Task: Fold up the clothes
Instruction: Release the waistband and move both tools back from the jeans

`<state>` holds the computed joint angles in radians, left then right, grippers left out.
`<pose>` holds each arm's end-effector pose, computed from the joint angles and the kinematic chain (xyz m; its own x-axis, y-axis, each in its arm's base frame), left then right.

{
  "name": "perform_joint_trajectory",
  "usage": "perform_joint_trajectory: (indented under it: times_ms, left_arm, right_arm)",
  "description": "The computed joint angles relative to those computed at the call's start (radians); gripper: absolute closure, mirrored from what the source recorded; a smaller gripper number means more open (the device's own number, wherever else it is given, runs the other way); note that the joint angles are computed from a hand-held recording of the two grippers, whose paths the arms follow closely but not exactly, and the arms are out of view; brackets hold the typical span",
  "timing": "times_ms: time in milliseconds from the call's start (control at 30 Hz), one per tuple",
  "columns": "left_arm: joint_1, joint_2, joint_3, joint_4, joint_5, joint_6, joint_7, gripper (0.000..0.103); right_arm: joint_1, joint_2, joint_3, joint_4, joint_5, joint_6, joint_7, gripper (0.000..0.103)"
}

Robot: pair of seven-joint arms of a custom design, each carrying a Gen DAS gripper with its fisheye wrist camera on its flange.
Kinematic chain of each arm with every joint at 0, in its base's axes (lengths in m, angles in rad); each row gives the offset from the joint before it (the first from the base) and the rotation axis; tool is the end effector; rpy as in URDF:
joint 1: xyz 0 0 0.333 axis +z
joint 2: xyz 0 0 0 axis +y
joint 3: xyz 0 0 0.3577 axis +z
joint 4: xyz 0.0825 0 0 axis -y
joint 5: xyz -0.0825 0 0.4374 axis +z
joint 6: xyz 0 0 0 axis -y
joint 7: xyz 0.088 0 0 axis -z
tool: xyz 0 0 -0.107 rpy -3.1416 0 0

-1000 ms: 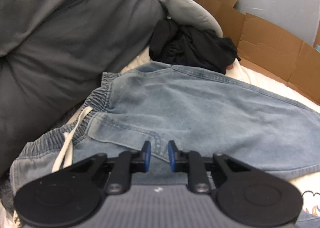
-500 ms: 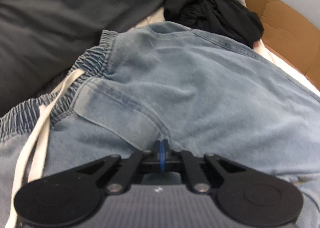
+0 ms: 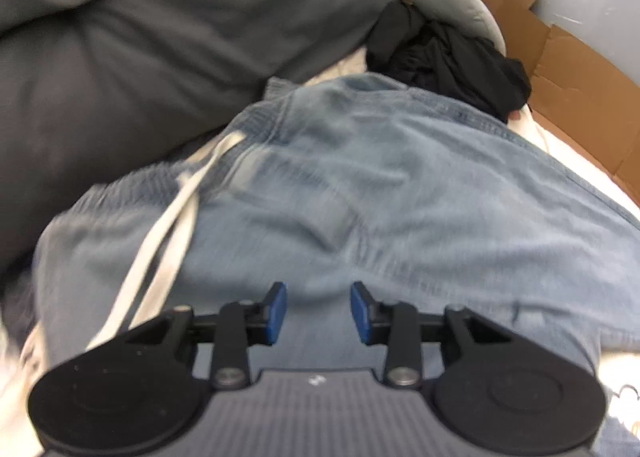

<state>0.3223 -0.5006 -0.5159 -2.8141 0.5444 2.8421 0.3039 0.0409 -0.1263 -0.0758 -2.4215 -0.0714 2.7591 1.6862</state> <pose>0.3975 -0.0925 0.3673 0.5320 -0.8450 0.0549 -0.6607 -0.4548 -0.5972 0.5453 -0.0165 0.4136 -0.0900 -0.9959 -0.0078 -0.8901 0.0840 -0.4480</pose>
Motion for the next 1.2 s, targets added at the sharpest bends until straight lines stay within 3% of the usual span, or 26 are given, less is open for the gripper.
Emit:
perform_joint_trajectory:
  times_ms: [200, 300, 567, 700, 767, 967, 1100, 1200]
  left_arm:
    - [-0.169, -0.132, 0.061, -0.056, -0.135, -0.14, 0.061, 0.065]
    - [-0.239, -0.184, 0.079, -0.071, -0.193, -0.21, 0.093, 0.058]
    - [-0.399, -0.252, 0.169, -0.04, -0.361, -0.394, 0.263, 0.057]
    - [-0.412, -0.295, 0.191, -0.003, -0.43, -0.466, 0.301, 0.056]
    - [-0.417, -0.315, 0.196, 0.015, -0.449, -0.506, 0.329, 0.048]
    - [-0.44, -0.396, 0.201, 0.04, -0.505, -0.644, 0.385, 0.048]
    - [-0.452, -0.458, 0.204, 0.063, -0.54, -0.77, 0.402, 0.047]
    - [-0.457, -0.489, 0.201, 0.08, -0.547, -0.833, 0.427, 0.046]
  right_arm:
    - [-0.087, -0.156, -0.004, -0.122, -0.164, -0.076, 0.103, 0.062]
    - [-0.131, -0.23, -0.009, -0.174, -0.22, -0.131, 0.145, 0.062]
    - [-0.204, -0.472, -0.033, -0.296, -0.205, -0.286, 0.28, 0.062]
    - [-0.23, -0.576, -0.05, -0.34, -0.164, -0.372, 0.364, 0.062]
    - [-0.241, -0.606, -0.062, -0.363, -0.137, -0.397, 0.408, 0.062]
    - [-0.262, -0.595, -0.116, -0.411, -0.024, -0.46, 0.511, 0.061]
    - [-0.274, -0.578, -0.176, -0.457, 0.091, -0.472, 0.558, 0.059]
    - [-0.286, -0.593, -0.214, -0.509, 0.191, -0.409, 0.584, 0.057]
